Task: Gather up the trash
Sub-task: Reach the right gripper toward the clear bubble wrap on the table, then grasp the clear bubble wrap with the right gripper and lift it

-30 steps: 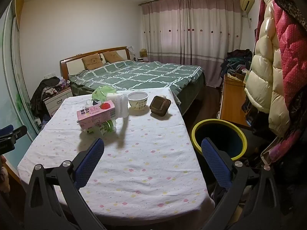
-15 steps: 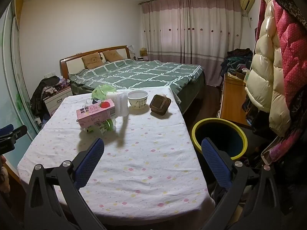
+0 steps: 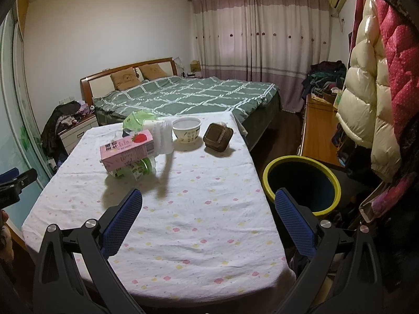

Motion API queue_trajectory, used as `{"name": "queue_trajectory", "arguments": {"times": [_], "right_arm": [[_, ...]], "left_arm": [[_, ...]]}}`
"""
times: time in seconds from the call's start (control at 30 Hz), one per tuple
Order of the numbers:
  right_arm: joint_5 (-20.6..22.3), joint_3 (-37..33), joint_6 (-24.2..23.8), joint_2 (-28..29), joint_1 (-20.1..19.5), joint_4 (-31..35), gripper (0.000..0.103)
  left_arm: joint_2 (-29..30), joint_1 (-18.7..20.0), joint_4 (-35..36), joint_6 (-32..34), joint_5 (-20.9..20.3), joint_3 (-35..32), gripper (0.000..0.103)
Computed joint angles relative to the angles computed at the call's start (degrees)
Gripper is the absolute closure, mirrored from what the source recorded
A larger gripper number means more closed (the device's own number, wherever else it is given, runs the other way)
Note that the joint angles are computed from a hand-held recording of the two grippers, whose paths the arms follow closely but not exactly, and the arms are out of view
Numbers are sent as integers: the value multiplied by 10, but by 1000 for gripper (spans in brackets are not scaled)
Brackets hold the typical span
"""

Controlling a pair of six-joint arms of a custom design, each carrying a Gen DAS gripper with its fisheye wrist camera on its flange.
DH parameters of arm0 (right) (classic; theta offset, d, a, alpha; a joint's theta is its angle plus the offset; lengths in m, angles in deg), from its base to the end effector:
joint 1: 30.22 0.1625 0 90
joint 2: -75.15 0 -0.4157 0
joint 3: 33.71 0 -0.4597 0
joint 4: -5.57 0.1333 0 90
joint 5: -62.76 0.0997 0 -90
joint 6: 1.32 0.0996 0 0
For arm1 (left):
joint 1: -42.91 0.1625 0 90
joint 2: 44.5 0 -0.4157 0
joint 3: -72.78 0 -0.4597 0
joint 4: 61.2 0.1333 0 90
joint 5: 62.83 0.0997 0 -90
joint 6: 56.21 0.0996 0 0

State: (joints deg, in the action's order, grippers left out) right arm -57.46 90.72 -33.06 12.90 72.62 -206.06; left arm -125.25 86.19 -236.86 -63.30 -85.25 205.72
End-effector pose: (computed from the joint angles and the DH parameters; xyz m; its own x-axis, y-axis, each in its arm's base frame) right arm 0.1995 -0.5011 0.1659 -0.7390 -0.0646 0.6706 -0.5899 0.5428 -0.5978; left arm -0.1751 -0.4745 0.2329 -0.7027 -0.1419 -0.6972 0.5246 0.5586 -0.6425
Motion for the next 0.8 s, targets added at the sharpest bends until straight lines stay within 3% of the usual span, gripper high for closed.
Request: {"name": "queue_trajectory", "arguments": {"times": [0.13,0.37,0.6,0.67,0.73,0.8], "right_arm": [[7,-22,10,2,-6,46,6],[70,-103,27,14,-16,179,6],[153,-271,59,77,-10,373,7],[160,-313,74,97,-8,416,8],[151,-344,85,113,-6,457,23],[149,-362,98,122,-7,494,28]], "left_arm": [[33,28,-47,41,-11,-26,4],[74,64,-84,89,-19,-75,4],[111,96,-91,116,-39,-125,4],[118,98,-96,124,-42,-131,4],[123,101,-97,129,-44,-137,4],[127,107,-95,131,-50,-142,4]]}}
